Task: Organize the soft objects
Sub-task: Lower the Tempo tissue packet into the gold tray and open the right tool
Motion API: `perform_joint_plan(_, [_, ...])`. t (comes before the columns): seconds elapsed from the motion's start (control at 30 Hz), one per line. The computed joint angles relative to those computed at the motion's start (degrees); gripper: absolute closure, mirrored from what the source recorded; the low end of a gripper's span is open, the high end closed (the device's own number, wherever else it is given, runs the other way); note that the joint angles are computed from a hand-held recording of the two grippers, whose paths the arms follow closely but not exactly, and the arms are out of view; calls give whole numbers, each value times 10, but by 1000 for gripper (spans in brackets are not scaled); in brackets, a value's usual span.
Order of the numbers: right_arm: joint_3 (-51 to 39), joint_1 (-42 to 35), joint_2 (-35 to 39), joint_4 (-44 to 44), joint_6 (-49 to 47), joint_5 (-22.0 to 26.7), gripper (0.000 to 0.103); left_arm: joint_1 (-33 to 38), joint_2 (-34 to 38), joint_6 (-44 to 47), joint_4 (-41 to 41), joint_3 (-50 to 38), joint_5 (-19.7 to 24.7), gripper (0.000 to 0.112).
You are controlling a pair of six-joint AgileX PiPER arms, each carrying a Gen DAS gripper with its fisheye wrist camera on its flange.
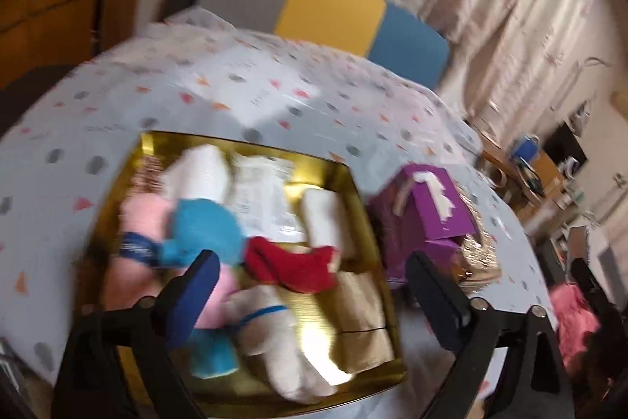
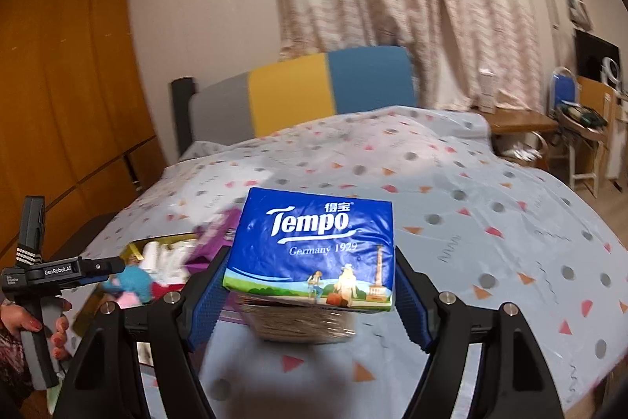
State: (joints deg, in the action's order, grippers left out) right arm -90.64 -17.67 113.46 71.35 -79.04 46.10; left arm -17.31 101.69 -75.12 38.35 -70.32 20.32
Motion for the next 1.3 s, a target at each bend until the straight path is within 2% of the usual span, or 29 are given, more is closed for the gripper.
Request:
perform_joint_plan(0.07, [6,20,-9,-1,-13,24,27,-19,-11,-71,76,12,59,10])
perform_joint_plan(0.17, [26,50,-23,1,-44,41,27,-41,-16,-101,111,18,143,10])
perform_joint_plan(0.27, [24,89,-20,-26,-62,75,27,-44,-29,-110,114,35,183,9])
perform_joint_plan(0.37, [-30,132,14,-107,-20,121,26,-35,-57,-131,107,81,163,9])
perform_joint_plan(0.47, [-114,178,67,-201,30,162,26,-19,-94,-157,106,132,102,9])
perform_joint_plan(0.53, [-173,216,100,-278,56,178,27,-22,-103,-166,103,144,101,9])
perform_joint_plan(0.7, [-220,289,132,-420,80,139,27,-41,-113,-204,127,160,130,9])
perform_joint_plan(0.8, [-276,312,166,-480,104,162,27,-45,-114,-205,131,164,146,9])
perform_joint_plan(0.9, [-273,337,175,-537,105,142,27,-46,-117,-203,134,170,150,9])
perform_joint_plan(0.97, [-283,346,187,-563,110,148,27,-54,-120,-216,149,173,162,9])
perform_joint_plan(1.07, [-295,357,205,-589,105,151,27,-69,-119,-223,168,170,193,9])
perform_joint_plan(1.17, [-308,355,219,-588,92,154,26,-92,-112,-237,195,163,244,9])
perform_joint_plan(1.3, [-300,341,211,-563,87,142,26,-100,-110,-231,198,162,260,9])
